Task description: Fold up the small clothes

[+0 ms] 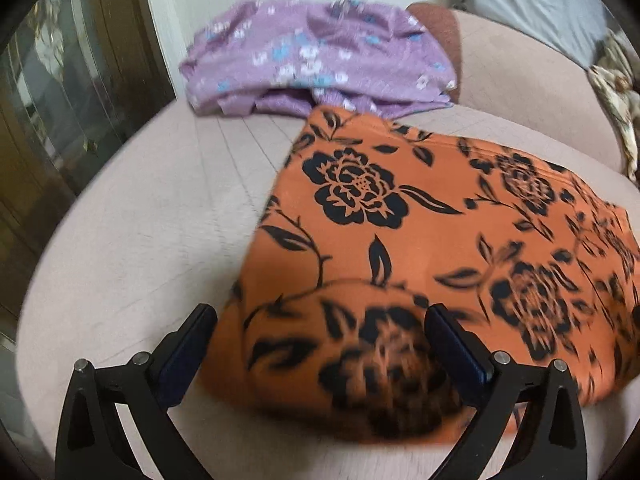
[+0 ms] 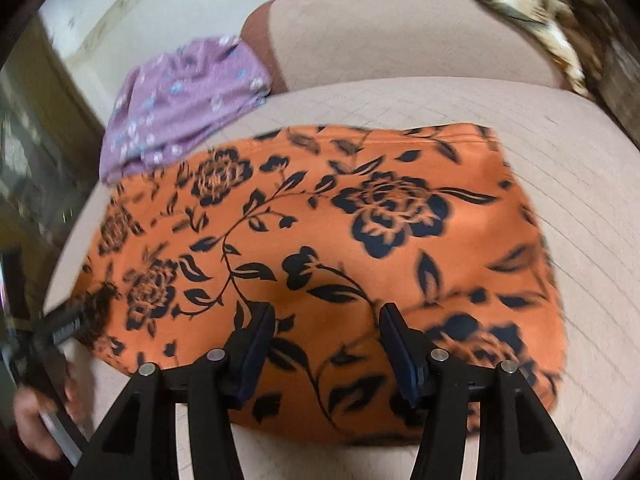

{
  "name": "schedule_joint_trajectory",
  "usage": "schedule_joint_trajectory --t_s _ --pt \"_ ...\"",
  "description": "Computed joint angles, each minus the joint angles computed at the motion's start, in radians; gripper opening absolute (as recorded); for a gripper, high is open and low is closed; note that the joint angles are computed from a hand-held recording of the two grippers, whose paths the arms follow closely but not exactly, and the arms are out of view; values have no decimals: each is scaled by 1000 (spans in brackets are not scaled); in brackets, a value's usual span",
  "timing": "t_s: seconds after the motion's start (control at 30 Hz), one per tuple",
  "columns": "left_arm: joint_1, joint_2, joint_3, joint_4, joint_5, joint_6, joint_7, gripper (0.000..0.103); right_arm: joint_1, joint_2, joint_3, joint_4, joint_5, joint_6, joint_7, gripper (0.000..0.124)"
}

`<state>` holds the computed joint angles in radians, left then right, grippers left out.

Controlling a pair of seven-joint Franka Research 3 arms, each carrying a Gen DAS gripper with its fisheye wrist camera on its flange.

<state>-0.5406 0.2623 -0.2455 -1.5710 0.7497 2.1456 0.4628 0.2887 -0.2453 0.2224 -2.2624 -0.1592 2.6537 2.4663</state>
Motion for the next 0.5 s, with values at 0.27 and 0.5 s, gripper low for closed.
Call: schedule_joint_trajectory --t_s 0.27,0.5 --pt "34 -80 -11 -163 -87 92 -122 103 -24 -103 36 -121 14 -41 127 48" --pt "69 -185 -43 -266 -156 122 -124 103 36 -268 36 -275 125 44 173 50"
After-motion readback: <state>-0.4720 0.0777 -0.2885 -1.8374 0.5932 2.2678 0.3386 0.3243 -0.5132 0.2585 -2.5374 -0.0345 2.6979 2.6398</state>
